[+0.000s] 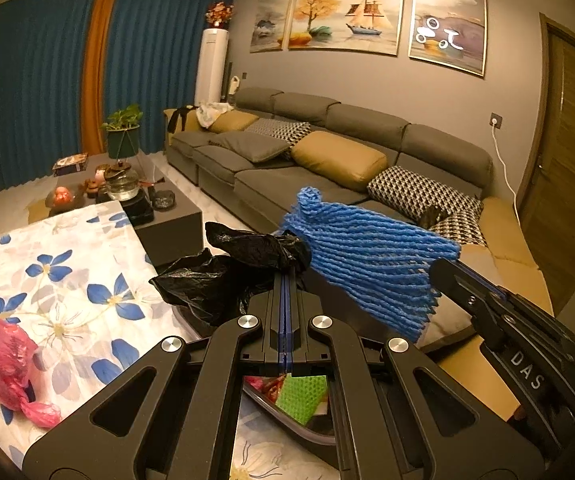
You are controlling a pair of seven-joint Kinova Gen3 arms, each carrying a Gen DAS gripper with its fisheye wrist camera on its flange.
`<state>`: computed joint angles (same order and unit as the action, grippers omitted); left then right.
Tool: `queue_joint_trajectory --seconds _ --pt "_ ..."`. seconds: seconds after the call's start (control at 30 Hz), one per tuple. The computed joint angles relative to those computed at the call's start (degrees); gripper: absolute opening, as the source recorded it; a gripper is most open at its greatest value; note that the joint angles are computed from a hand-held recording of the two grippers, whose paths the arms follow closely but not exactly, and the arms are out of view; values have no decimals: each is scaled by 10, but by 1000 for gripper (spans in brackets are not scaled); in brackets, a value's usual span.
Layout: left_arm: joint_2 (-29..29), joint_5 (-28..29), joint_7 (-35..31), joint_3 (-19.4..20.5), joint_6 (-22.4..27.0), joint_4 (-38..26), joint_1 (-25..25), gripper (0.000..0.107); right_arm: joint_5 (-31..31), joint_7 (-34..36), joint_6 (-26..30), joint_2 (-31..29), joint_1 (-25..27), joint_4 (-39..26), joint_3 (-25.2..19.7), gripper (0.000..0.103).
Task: Collect trash
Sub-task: 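Open both grippers over the grey bin to drop the bag and sleeve, then move both open grippers back to the red cup and pink bag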
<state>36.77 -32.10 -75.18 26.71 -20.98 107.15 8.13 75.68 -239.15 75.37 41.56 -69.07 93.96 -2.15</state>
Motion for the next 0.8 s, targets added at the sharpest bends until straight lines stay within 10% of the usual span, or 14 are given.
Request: queue_joint_trajectory --seconds 0.33,0.8 --pt "-4 33 -11 -29 -9 10 6 73 -17 -6 -10 3 4 -1 0 38" --pt "-70 201 -91 -166 -104 141 59 90 -45 71 9 53 -36 -96 16 82"
